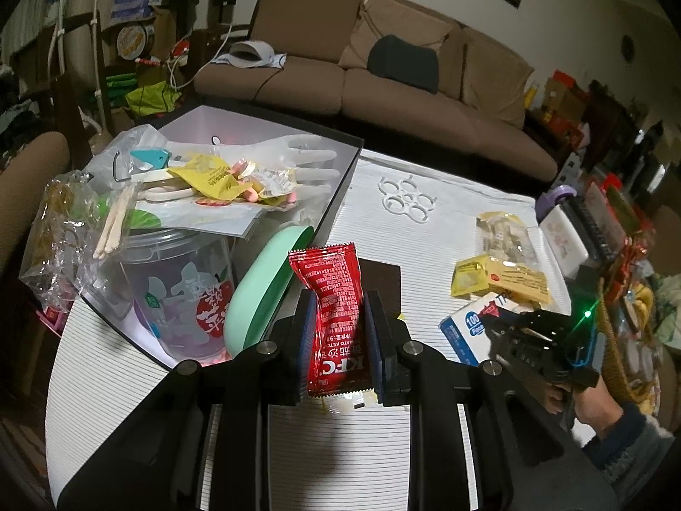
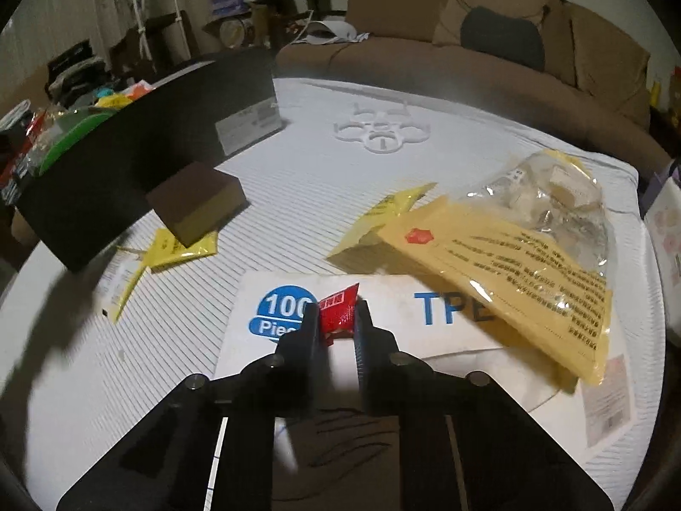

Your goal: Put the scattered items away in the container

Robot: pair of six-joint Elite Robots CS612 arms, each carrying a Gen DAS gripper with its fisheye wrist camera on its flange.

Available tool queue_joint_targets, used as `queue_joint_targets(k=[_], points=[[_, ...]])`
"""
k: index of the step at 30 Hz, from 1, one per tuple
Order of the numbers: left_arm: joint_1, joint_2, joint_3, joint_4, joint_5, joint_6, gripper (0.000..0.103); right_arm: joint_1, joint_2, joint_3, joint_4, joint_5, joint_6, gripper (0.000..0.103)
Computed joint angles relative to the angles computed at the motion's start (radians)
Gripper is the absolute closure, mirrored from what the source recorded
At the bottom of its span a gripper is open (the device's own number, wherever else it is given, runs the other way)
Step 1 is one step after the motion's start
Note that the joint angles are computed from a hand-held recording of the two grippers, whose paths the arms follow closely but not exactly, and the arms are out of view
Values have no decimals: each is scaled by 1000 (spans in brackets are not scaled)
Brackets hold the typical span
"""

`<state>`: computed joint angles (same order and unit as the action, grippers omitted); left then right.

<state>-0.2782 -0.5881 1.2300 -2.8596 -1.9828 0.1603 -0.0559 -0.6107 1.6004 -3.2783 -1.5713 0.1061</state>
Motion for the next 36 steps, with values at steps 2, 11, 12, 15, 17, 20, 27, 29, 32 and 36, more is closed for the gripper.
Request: queue_joint_targets(k=[2, 11, 12, 15, 17, 20, 27, 29, 32, 36], points=[[0, -1, 1, -2, 1, 2, 82, 2, 1, 0, -16, -1, 9, 95], [-5, -9, 21, -79, 65, 7, 82, 16, -26, -10, -119, 36, 26, 96], [-4, -11, 25, -97, 68, 8, 82, 18, -31, -15, -130, 49, 34, 96], [1, -12, 36, -177, 70, 2, 82, 33, -44, -32, -143, 76, 40, 96], [4, -11, 42, -245, 78, -13, 82, 48, -49, -48, -149, 90, 37, 96], [14, -7, 44, -345, 70, -60, 82, 65, -52, -71, -159, 117, 53, 96], [42, 37, -4, -603, 73, -204, 82, 92, 15, -223, -150, 168, 211, 96], [51, 49, -28, -592, 82, -251, 82, 100, 44, -282, -155, 184, 275, 96], [61, 72, -71, -546, 93, -262, 82, 111, 79, -360, -125, 205, 302, 96], [59, 93, -116, -459, 148, -205, 82, 127, 133, -487, -6, 206, 301, 96]])
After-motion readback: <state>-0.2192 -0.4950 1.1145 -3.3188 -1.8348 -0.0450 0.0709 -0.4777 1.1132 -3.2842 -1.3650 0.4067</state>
